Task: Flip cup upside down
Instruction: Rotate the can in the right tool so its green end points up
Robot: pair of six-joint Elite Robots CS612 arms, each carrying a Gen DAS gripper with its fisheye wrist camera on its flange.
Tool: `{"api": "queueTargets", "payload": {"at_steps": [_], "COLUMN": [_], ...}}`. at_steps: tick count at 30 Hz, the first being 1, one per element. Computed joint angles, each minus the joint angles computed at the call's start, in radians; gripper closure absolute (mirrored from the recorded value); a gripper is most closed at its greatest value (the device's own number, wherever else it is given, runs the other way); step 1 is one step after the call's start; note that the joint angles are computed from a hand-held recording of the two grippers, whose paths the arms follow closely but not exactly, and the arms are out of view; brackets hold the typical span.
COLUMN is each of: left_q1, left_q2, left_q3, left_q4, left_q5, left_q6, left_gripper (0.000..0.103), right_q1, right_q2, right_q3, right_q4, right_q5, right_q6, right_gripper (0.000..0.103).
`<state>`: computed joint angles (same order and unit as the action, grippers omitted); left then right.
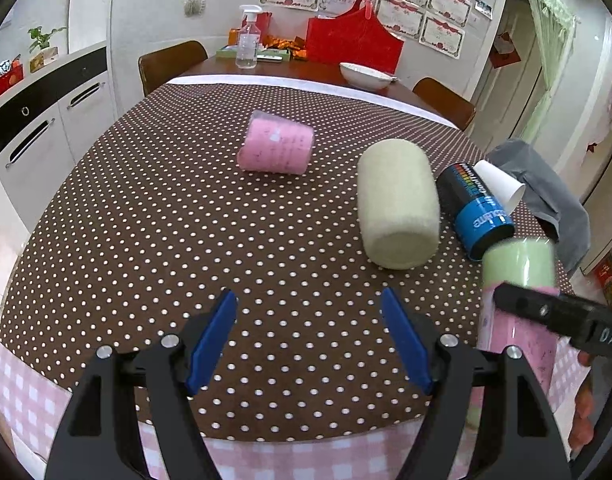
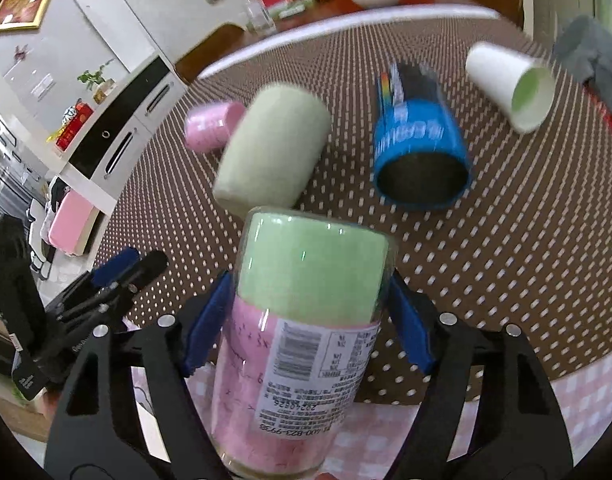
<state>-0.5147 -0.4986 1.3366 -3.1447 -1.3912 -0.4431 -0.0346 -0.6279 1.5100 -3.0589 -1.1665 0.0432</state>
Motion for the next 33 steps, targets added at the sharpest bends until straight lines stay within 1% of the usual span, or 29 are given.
{"api": "queueTargets", "payload": {"at_steps": [5,8,10,12,14,17,21,25,33], "left_q1": [-0.008,-0.015,-0.018,-0.022,-0.025,-0.030,-0.036,-0.040,-0.049], "left_q2": [0.000,-0.001,-0.003,-0.004,-0.004,-0.005,-0.005,-0.006,-0.011], "left_q3": [-0.006,-0.008,-0.007,-0.007,-0.007,-0.008,-0.008,-0.006,0.004], "left_q4": [0.004,0.007,0.004,-0.001,-0.004,0.000,0.004,0.001,-0.009], "left_q5": [0.023,0.039,0.050,0.058,0.061,0.068,0.081,0.089,0.101], "left_q6": [0.003,0.007,0.011,0.014,0.015,0.020,0.027,0.029,0.037], "left_gripper": [0.029,0.029,0.029,0.029,0.029,0.029,0.029,0.029,0.029], "right_q1": [-0.001,0.012,0.025,0.035,0.044,0.050,0.053,0.060,0.060], "right_q2": [0.001,0.005,0.005,0.008,0.014,0.023,0.028,0.030,0.018], "right_q3": [0.006,0.014,0.026,0.033,0.034,0.033,0.032,0.038,0.059], "right_q4": [-0.064,-0.144,-0.227,-0.278,-0.311,-0.340,-0.376,-0.421,-0.431], "right_q5": [-0.022,-0.081,-0.146,-0.187,-0.230,-0.272,-0.295,-0.339,-0.329], "right_q6": [-0.023,-0.047,-0.084,-0.111,-0.137,-0.168,-0.176,-0.201,-0.204], "right_gripper": [0.030,0.030,0.030,0.031,0.031,0.032,0.032,0.033,0.033]}}
